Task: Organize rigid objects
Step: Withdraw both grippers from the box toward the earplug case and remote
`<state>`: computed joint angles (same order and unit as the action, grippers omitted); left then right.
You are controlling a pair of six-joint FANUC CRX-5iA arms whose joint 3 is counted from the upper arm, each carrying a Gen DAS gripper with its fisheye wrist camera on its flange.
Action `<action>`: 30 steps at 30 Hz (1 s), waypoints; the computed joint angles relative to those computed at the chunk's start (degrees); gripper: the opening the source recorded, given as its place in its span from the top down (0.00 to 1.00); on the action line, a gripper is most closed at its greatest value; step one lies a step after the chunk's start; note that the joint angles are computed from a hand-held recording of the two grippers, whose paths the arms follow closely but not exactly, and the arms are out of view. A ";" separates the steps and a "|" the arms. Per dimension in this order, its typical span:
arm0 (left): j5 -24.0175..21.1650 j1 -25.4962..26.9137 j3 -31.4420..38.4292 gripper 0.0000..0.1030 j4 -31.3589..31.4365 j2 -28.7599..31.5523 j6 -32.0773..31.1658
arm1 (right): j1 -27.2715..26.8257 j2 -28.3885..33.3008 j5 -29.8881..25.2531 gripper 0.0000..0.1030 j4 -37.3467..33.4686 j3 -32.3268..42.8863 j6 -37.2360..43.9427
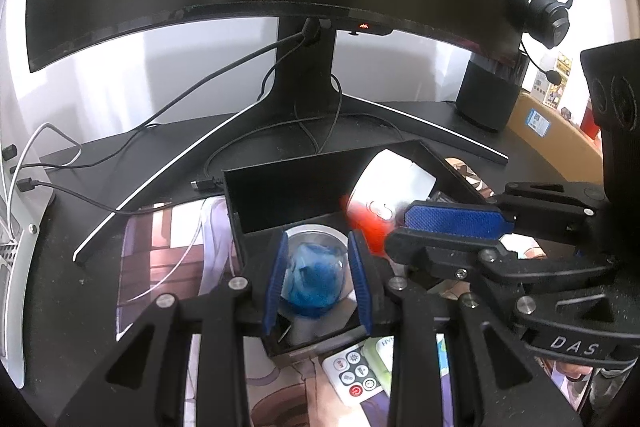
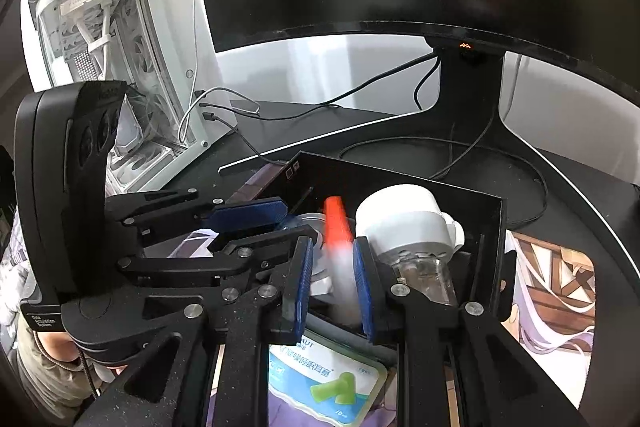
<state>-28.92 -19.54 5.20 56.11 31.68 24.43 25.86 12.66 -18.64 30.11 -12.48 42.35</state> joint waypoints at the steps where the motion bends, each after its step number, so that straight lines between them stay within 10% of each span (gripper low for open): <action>1: 0.09 -0.02 -0.08 0.70 0.16 -0.04 -0.13 | 0.03 -0.03 -0.15 0.80 -0.83 0.20 0.71; 20: 0.31 -0.18 -7.48 0.54 8.28 -7.06 -10.26 | 0.99 -5.42 1.26 0.77 2.79 -4.13 -0.74; 30: -9.72 3.59 -4.89 0.50 -7.36 -8.71 -7.21 | 3.46 -8.24 -8.77 0.50 -16.98 1.32 27.52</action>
